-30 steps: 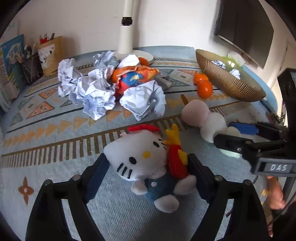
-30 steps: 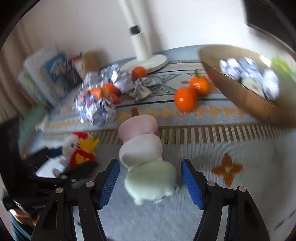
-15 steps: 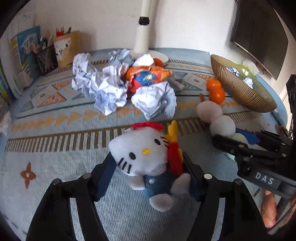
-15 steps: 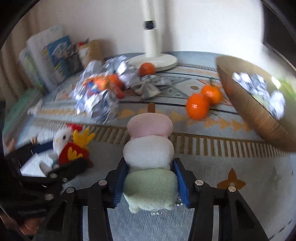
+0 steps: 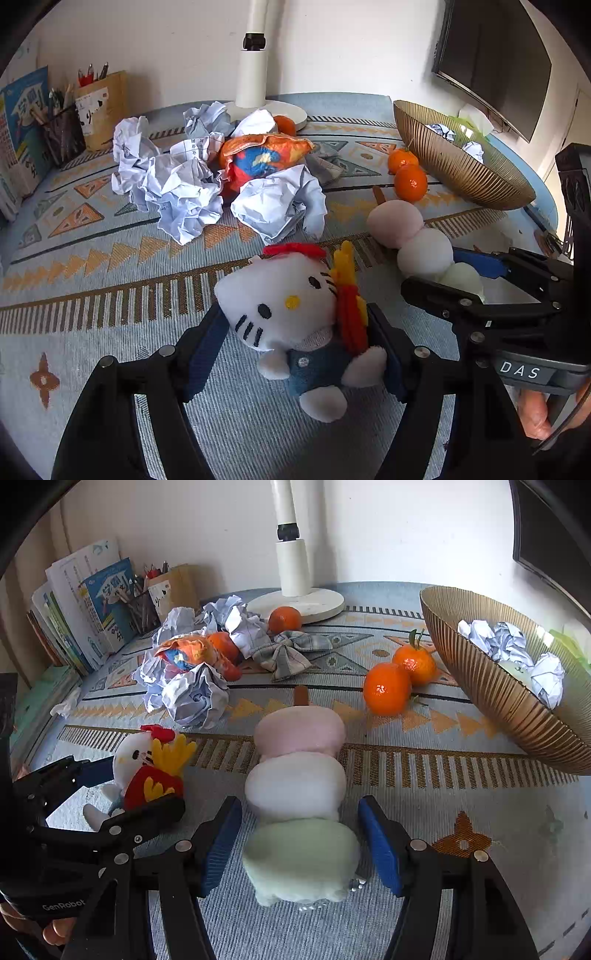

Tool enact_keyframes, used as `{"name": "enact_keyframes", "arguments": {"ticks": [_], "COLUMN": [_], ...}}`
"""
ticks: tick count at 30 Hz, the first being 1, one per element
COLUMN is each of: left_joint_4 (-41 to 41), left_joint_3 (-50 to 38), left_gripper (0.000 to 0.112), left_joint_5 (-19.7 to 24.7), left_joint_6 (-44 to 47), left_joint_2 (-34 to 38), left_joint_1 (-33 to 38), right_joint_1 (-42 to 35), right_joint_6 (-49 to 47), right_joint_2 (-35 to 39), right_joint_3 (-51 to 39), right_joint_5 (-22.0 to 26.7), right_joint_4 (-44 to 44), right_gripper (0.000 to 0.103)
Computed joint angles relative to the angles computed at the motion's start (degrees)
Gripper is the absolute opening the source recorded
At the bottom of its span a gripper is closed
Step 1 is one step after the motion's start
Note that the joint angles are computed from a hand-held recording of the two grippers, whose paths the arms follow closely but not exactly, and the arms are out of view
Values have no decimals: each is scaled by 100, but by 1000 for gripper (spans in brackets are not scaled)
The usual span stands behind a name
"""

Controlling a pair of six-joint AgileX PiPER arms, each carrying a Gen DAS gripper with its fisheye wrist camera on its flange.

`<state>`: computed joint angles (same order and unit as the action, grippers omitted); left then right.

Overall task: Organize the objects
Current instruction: 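Carry both plush toys over the wicker bowl and open both tools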

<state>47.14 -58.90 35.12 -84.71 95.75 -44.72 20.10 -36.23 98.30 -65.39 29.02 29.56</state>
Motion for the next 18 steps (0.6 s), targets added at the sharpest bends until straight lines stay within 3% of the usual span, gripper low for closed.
{"name": "enact_keyframes", "arguments": {"ticks": [8, 12, 14, 18], "left_joint_4": [-19, 151, 263, 637], "left_joint_3": [42, -4, 0, -88], "left_gripper": [81, 68, 62, 60], "left_joint_5": [35, 225, 286, 684], "left_joint_6": [-36, -273, -386, -720], "left_joint_2": [-34, 27, 20, 4], "left_joint_1": [8, -66, -135, -527], "right_joint_1": [-4, 38, 10, -54], "right_joint_6": [12, 253, 62, -348], "right_joint_2": [15, -1, -11, -218], "right_joint_3": [0, 39, 56, 236], "right_joint_5": [-35, -179, -170, -189], "right_joint_4": [-25, -230, -44, 339], "right_gripper": [64, 58, 49, 46]}}
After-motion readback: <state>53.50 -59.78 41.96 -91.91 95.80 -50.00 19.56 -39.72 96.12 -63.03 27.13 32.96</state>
